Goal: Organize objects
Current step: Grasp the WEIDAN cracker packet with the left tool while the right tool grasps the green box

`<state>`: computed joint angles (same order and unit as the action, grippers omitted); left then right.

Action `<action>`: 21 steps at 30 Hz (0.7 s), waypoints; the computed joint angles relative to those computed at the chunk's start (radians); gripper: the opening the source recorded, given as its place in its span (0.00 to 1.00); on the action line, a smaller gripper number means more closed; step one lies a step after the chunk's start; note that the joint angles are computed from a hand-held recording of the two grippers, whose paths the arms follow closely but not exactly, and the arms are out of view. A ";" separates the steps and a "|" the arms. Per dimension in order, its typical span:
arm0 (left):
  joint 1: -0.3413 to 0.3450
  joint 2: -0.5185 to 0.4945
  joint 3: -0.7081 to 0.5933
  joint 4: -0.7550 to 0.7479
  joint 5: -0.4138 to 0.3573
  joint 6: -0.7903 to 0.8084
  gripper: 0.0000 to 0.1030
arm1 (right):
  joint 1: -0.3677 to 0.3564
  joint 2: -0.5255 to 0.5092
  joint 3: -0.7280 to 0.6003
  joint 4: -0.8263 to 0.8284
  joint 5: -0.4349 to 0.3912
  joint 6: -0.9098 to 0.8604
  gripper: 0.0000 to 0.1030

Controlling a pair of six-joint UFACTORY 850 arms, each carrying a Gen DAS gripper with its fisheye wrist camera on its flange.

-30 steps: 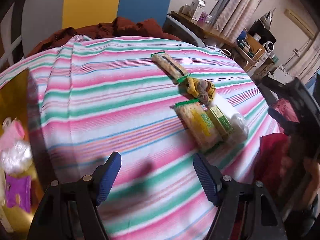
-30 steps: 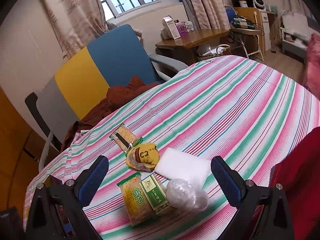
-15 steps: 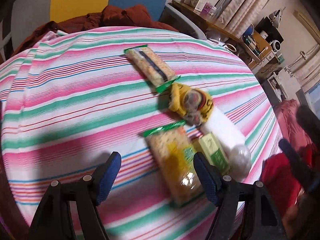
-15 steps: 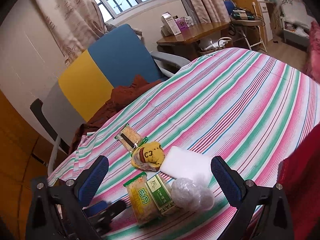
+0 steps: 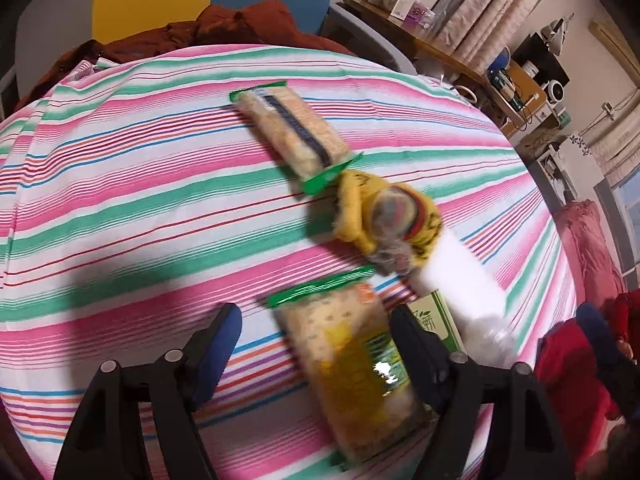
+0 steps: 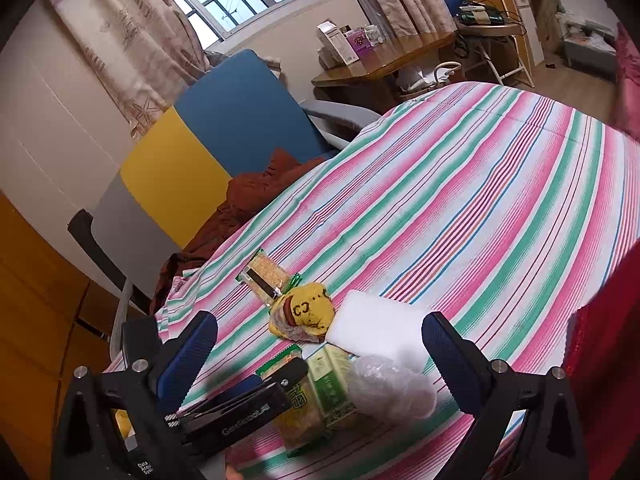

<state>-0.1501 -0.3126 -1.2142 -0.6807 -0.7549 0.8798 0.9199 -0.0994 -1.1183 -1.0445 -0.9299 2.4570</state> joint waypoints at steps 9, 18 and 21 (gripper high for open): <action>-0.056 0.008 -0.013 0.170 0.034 -0.129 0.73 | -0.001 -0.011 -0.016 0.028 -0.021 -0.034 1.00; -0.043 0.101 0.129 0.106 0.179 0.144 0.71 | 0.000 -0.010 -0.014 0.034 -0.026 -0.040 1.00; 0.010 0.125 0.153 0.060 0.150 0.253 0.53 | -0.001 -0.008 -0.010 0.033 -0.019 -0.032 1.00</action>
<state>-0.1401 -0.1878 -1.0615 -0.6209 -0.6046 1.1333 0.9184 -0.1072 -1.1284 -1.0112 -0.9490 2.4248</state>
